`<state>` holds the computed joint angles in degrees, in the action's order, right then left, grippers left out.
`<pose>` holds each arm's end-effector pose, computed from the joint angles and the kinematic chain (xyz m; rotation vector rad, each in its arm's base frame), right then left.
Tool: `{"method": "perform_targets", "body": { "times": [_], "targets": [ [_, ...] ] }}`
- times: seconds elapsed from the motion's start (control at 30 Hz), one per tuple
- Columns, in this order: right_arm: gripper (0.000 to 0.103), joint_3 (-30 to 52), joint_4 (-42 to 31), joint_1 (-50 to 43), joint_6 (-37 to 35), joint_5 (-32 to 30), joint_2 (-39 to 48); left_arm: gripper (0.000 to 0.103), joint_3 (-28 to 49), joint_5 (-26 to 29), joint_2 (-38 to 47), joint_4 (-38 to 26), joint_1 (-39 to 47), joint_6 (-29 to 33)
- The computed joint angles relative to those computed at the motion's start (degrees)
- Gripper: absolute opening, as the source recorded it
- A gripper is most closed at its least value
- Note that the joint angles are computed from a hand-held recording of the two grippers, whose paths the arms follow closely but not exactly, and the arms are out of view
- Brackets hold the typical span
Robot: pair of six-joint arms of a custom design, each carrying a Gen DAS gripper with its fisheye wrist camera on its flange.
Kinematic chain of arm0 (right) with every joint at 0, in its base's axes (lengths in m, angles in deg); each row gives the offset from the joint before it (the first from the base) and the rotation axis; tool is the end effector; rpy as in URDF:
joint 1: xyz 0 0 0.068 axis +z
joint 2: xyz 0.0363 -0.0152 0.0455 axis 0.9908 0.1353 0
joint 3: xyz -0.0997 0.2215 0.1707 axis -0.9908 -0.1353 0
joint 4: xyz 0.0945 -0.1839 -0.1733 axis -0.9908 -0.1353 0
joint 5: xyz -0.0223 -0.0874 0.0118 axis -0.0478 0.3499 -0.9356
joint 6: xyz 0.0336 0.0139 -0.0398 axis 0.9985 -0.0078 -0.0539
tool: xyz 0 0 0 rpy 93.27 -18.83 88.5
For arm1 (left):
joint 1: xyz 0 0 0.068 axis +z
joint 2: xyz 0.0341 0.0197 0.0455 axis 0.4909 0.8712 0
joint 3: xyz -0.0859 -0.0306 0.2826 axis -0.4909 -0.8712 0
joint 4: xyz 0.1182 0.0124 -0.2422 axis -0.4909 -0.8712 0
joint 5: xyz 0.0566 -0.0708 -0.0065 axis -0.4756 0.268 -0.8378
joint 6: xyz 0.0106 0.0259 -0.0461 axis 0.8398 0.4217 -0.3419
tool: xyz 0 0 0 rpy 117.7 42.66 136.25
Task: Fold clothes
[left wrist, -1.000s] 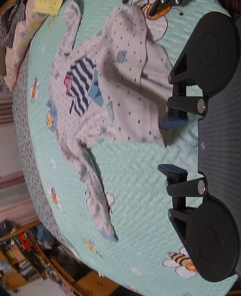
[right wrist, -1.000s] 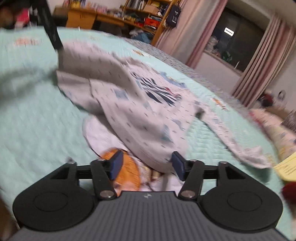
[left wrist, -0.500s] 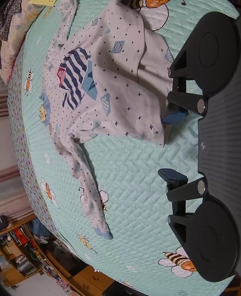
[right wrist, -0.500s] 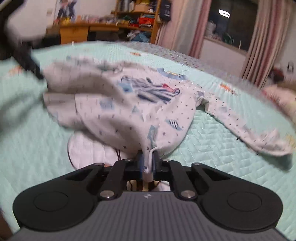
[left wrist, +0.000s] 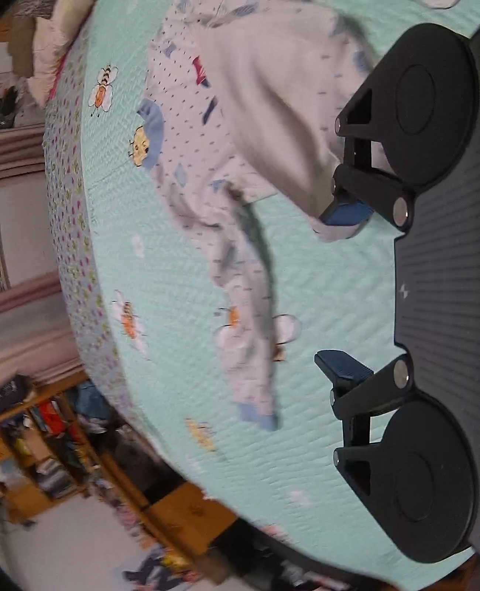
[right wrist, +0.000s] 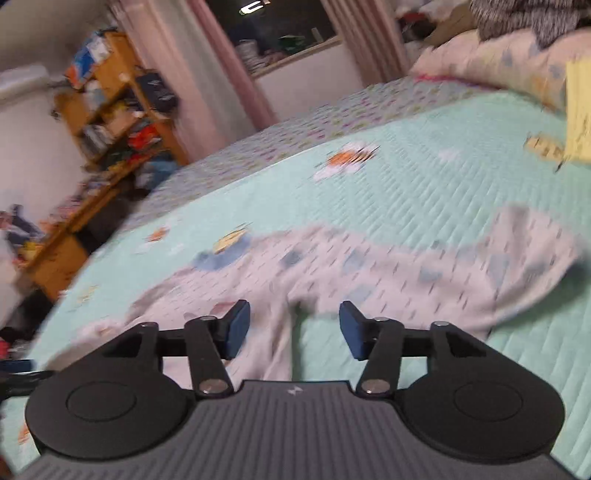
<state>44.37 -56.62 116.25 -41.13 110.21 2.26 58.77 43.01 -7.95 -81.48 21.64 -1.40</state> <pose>0.1264 0.0644 0.2349 0.5204 2.0480 0.2964 0.2541 -0.0294 0.2974 0.4204 2.3709 0.2354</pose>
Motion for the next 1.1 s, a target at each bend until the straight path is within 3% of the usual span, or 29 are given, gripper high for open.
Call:
{"method": "perform_targets", "body": {
  "times": [0.07, 0.17, 0.23, 0.33, 0.43, 0.5, 0.63, 0.73, 0.8, 0.87, 0.93, 1.0, 1.1],
  "targets": [
    [0.056, -1.49, -4.32, 10.92, 3.19, 8.28, -1.47, 0.072, -4.39, 0.83, -3.96, 0.47, 1.04, 1.33],
    [0.056, -1.76, -7.75, 25.47, 8.03, 18.20, 3.56, 0.075, -11.18, -0.90, -10.69, 2.87, 0.12, 2.69],
    [0.057, -1.90, -5.75, 29.35, 7.53, 19.80, 5.53, 0.091, -12.04, 0.85, -12.39, 2.04, 1.91, 0.32],
    [0.063, -2.35, 4.51, 24.82, 0.61, 13.36, 6.60, 0.090, -6.28, 12.30, -6.02, -2.55, 10.45, -2.19],
    [0.064, -1.75, 16.92, 12.27, -4.71, -0.48, 11.49, 0.090, -3.39, 12.96, -3.12, -2.39, 13.31, -3.95],
    [0.064, -0.39, 22.93, 4.50, -3.50, -9.29, 16.73, 0.092, -2.00, 14.46, -2.16, -2.76, 15.67, -5.53],
    [0.059, 5.42, 24.18, -0.02, -2.88, -14.53, 27.07, 0.096, 1.71, 21.22, 1.68, -6.38, 21.31, -8.22],
    [0.055, 11.24, 18.31, -0.72, 1.06, -13.60, 33.79, 0.096, 2.36, 25.07, 4.52, -8.86, 22.85, -5.36],
    [0.048, 12.23, 17.43, -1.12, 2.97, -14.27, 35.52, 0.096, 1.80, 25.01, 5.28, -9.06, 22.75, -3.75],
    [0.020, 11.94, 17.76, -1.41, 5.30, -14.55, 36.04, 0.096, 0.71, 23.75, 5.28, -7.87, 23.12, -4.03],
    [0.008, 9.04, 21.59, -2.48, 8.53, -16.06, 35.32, 0.096, 0.51, 22.92, 5.94, -7.54, 24.20, -4.50],
    [0.002, 4.27, 28.94, -4.23, 10.92, -18.17, 33.69, 0.096, 1.30, 22.26, 7.51, -8.47, 26.34, -4.95],
    [0.002, -5.00, 42.51, -4.88, 16.24, -19.57, 28.99, 0.094, 1.58, 23.93, 8.02, -9.51, 30.08, -4.05]
  ]
}}
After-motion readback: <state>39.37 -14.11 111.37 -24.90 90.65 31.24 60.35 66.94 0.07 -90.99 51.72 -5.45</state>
